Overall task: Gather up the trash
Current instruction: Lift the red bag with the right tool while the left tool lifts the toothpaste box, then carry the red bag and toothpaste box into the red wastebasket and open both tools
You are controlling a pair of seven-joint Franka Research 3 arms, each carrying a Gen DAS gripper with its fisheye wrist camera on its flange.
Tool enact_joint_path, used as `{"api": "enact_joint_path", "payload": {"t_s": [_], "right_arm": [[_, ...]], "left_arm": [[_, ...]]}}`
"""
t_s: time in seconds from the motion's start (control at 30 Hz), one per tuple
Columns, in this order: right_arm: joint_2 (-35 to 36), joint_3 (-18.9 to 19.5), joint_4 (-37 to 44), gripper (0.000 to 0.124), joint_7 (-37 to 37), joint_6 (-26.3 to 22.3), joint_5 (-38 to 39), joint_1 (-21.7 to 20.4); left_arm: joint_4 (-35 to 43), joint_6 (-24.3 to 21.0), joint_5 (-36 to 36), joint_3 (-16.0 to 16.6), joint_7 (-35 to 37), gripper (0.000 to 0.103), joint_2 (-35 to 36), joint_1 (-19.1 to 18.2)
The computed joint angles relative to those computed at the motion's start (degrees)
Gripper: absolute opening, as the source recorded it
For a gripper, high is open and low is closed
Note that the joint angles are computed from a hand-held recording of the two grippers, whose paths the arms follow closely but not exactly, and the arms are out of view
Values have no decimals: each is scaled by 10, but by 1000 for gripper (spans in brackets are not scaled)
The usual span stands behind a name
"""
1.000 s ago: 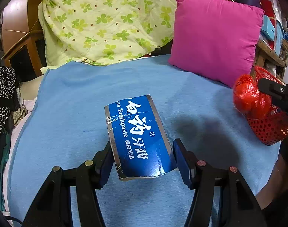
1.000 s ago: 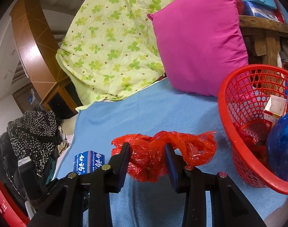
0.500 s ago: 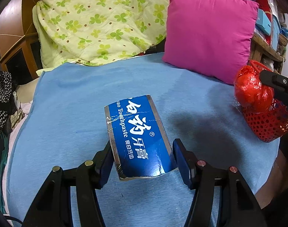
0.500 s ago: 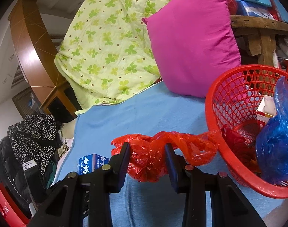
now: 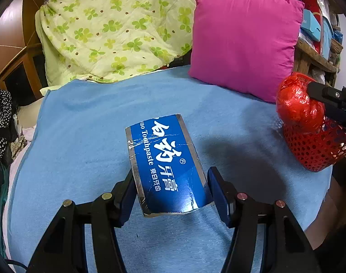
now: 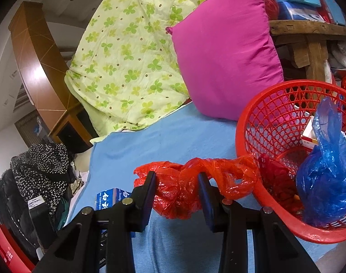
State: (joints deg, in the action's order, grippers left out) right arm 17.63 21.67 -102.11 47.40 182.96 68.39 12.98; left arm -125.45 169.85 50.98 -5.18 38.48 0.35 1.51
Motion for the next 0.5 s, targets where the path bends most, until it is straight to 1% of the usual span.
{"api": "enact_joint_path", "payload": {"t_s": [0.1, 0.17, 0.27, 0.43, 0.5], "right_arm": [[-1, 9, 2, 39, -18, -3, 17, -8], [-2, 19, 8, 39, -53, -6, 52, -18], [-6, 23, 16, 39, -115, -15, 120, -24], [-21, 7, 21, 39, -201, -34, 219, -17], [-28, -4, 22, 39, -238, -43, 265, -13]], "left_arm": [[-1, -4, 10, -2, -8, 62, -6, -2], [-4, -9, 19, -4, -15, 62, -12, -2], [-6, -17, 30, -9, -22, 62, -21, -3], [-9, -28, 22, -18, -22, 62, -34, -4], [-4, -38, 33, -23, -29, 62, -38, -5]]}}
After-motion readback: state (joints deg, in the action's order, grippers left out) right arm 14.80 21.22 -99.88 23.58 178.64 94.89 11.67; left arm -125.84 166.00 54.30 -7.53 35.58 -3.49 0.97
